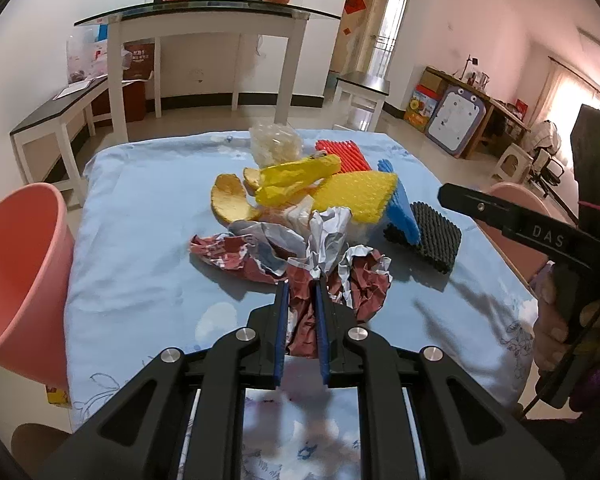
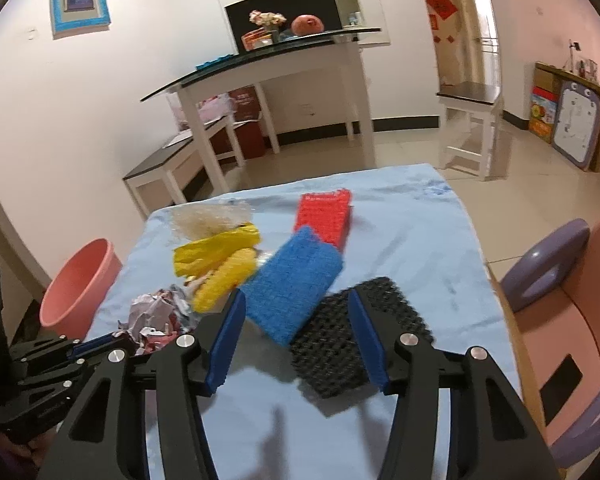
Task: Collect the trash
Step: 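Close the left gripper on the crumpled red foil wrapper, then lift the foil wrapper with the left gripper and carry it over the pink bucket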
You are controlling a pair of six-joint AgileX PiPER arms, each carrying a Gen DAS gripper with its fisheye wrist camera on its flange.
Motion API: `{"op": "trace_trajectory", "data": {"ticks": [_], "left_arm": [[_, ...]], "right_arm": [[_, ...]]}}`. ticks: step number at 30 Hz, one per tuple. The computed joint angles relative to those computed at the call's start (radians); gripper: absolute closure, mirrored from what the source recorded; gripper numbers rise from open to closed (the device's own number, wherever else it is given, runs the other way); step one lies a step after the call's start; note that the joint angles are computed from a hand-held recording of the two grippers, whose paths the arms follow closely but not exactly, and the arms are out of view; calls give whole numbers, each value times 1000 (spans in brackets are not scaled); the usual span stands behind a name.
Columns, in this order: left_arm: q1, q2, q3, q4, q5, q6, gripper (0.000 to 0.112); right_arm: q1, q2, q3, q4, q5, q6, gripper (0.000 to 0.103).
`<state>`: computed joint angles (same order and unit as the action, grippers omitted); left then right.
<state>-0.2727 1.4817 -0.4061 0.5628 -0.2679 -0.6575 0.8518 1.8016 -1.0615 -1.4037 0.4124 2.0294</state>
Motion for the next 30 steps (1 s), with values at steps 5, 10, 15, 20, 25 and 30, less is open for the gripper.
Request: {"op": "trace_trajectory", "data": {"ticks": [5,10,15,20,25,30], "left_arm": [[21,-27,23,-3,-6,-1,99],[60,-42,37,46,-10,-48,99],[89,-45,36,106,-15,-99,99],[93,-42,36,108,-20,-101,99],[90,-55,41,106,-25,-98,99],[88,-92,49,103,-20,-104,99]], "right_arm": [[-33,55,-97,104,-80,-149,58],[-64,121,-197,306,-120,-368,62],[-75,172,-270,504,-101,-572,71],[-79,173,-263,562,-109,-622,89],[-67,126,-209,446,-126,-495,93],[-39,49,-146,295,-96,-356,93]]}}
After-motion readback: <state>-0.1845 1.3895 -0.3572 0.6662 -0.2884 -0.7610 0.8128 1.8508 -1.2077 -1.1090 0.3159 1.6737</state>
